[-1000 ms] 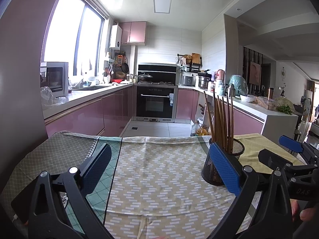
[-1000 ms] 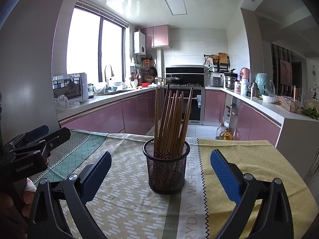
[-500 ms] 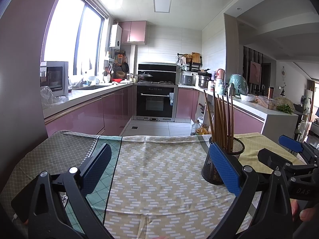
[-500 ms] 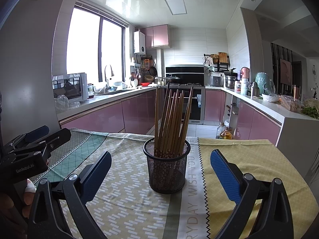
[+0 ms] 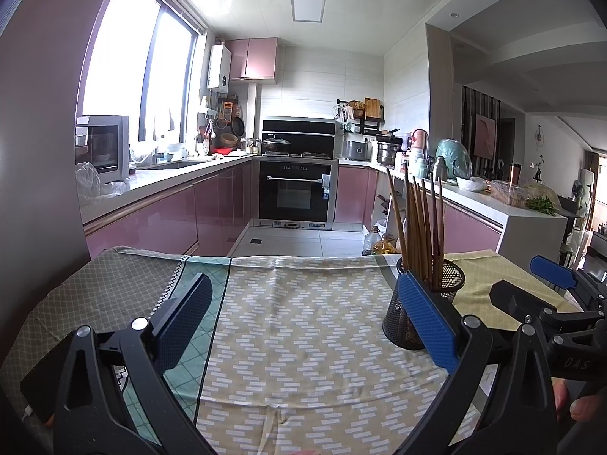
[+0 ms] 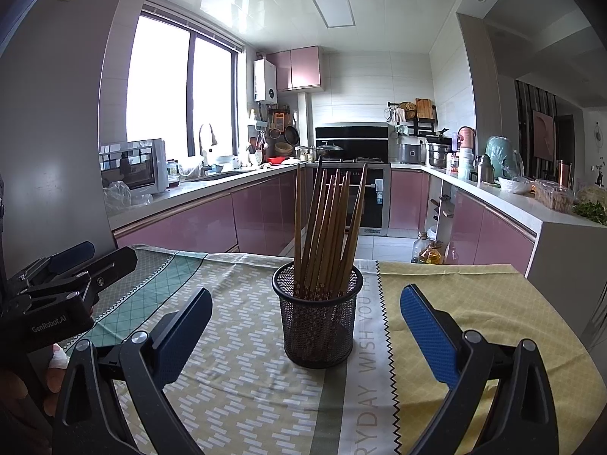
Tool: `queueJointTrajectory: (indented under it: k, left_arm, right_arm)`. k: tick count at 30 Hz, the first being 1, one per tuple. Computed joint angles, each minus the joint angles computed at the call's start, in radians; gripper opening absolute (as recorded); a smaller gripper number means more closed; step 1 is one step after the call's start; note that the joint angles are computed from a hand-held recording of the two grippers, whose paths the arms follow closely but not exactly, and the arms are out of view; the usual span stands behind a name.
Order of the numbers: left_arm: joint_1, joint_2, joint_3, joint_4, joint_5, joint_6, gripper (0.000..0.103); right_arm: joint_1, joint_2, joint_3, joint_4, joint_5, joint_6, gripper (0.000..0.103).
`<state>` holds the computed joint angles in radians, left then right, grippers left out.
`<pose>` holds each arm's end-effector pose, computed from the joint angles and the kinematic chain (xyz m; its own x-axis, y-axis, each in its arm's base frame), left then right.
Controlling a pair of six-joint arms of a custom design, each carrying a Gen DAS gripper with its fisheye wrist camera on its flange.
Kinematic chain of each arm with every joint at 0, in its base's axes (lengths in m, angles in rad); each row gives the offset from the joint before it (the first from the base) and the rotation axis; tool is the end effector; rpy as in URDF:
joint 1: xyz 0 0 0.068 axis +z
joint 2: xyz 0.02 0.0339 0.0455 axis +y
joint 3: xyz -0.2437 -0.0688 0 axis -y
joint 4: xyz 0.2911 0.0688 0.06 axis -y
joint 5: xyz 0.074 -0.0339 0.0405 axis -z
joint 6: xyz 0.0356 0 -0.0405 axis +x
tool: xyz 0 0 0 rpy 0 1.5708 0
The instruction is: Organize utensils
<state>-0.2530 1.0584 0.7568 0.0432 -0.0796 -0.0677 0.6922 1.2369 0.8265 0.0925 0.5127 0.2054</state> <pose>0.2932 -0.0729 0.2687 -0.2587 -0.0028 -0.9660 0.1580 0.9864 -0.0451 0.2658 0.1977 0.2498 -0.2759 0.0022 -0.9612 -0.1442 0.9886 0.0436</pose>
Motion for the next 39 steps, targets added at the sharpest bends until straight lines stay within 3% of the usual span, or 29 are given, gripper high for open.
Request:
queueJointTrajectory:
  k: [39]
  left_arm:
    - [-0.005,0.0,-0.006,-0.001,-0.003,-0.003,0.097]
  right_arm:
    - [0.005,0.01,-0.004,0.008,0.005,0.017,0.096]
